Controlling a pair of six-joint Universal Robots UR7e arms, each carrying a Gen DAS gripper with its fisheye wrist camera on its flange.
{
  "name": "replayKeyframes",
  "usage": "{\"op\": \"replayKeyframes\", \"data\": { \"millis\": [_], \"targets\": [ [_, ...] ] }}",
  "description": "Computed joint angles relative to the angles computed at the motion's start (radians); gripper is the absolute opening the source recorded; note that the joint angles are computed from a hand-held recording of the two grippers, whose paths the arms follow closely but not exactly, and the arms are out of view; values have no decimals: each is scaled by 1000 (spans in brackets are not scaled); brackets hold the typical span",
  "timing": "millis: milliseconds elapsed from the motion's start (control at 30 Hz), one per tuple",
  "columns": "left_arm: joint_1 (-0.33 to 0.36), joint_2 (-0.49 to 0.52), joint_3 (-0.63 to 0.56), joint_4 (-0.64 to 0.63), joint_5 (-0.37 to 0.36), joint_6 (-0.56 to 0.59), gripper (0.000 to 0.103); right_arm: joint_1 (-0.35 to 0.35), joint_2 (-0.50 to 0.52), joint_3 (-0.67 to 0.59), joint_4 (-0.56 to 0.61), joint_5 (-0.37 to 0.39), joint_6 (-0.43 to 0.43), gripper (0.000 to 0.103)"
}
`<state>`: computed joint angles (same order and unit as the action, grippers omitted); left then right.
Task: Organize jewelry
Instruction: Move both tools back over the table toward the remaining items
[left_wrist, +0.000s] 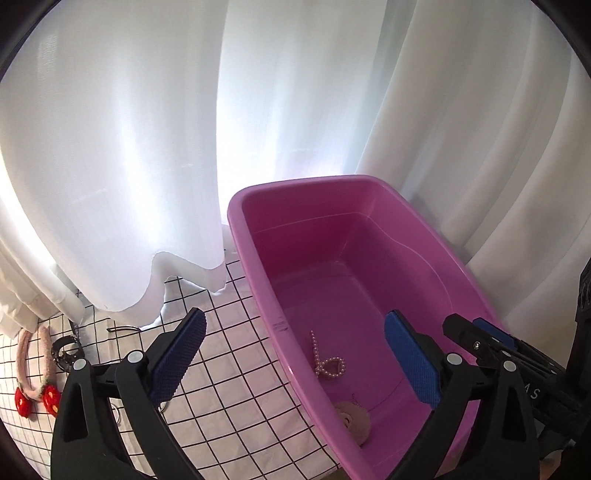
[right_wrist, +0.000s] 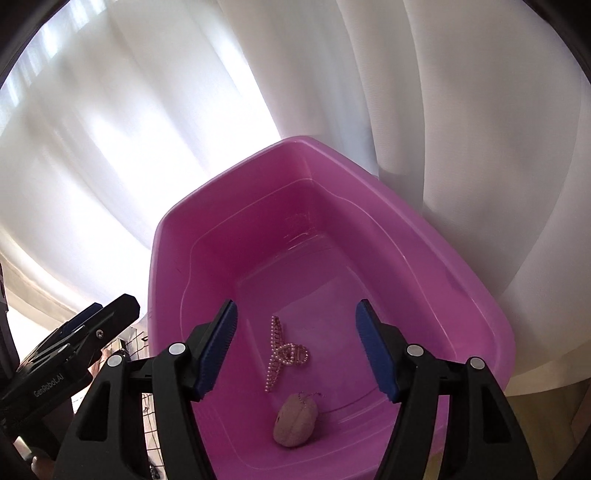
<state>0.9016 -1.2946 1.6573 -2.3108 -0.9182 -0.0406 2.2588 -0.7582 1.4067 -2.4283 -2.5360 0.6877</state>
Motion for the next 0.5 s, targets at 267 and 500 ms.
{"op": "replayKeyframes", "data": {
  "millis": [267,500],
  "targets": [
    [-4,-223,130,-57,134,22,97,76,140,-118,-168,51,-242,66],
    [89,-392,132,-3,224,2,97,110,306,-311,-199,158,-368,72]
  ]
}}
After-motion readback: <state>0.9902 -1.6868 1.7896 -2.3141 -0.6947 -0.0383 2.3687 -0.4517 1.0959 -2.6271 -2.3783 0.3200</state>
